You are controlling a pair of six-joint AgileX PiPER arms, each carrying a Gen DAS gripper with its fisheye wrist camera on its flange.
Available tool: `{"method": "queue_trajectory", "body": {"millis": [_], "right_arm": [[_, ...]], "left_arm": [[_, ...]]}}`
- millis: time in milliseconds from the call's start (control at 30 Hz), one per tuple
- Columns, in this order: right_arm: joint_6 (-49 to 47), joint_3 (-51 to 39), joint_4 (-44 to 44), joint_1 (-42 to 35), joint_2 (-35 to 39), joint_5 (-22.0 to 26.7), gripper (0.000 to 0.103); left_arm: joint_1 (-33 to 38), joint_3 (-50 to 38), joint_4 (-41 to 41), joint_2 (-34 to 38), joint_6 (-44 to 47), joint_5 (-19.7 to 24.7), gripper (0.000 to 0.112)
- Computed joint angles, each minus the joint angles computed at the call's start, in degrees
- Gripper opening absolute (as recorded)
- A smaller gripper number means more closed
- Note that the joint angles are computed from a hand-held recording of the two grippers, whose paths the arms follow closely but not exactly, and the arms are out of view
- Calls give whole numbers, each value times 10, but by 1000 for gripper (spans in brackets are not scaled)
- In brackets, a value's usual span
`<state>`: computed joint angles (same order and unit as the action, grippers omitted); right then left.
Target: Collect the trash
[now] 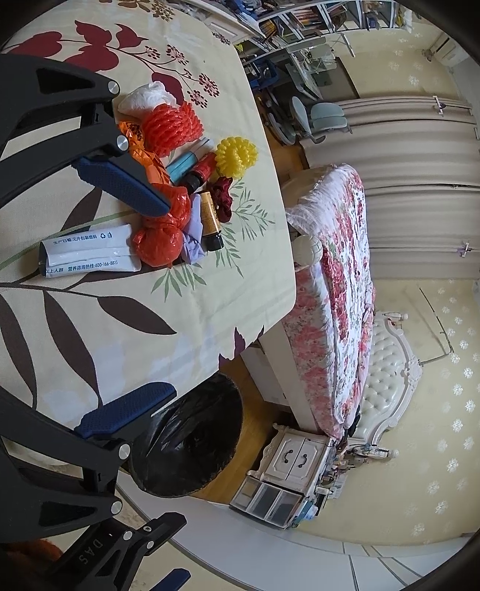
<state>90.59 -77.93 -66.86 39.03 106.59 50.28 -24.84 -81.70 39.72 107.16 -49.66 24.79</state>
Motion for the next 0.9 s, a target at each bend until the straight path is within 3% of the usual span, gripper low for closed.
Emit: {"method": "queue_trajectory", "body": {"millis": [100,200,500,900], "right_arm": [[-14,-11,10,5,4,-6,96],[-43,-32,36,7,13,-15,79],[-105,-111,81,40,59,-31,79],[-259,-277,193,97,159,-36,79]], "left_arm": [[3,11,14,-8,-11,-3,85],[12,29,31,-24,-22,-6,82],[80,103,59,-77,-33,-21,82],[184,196,149,-125,-94,-34,86]]}}
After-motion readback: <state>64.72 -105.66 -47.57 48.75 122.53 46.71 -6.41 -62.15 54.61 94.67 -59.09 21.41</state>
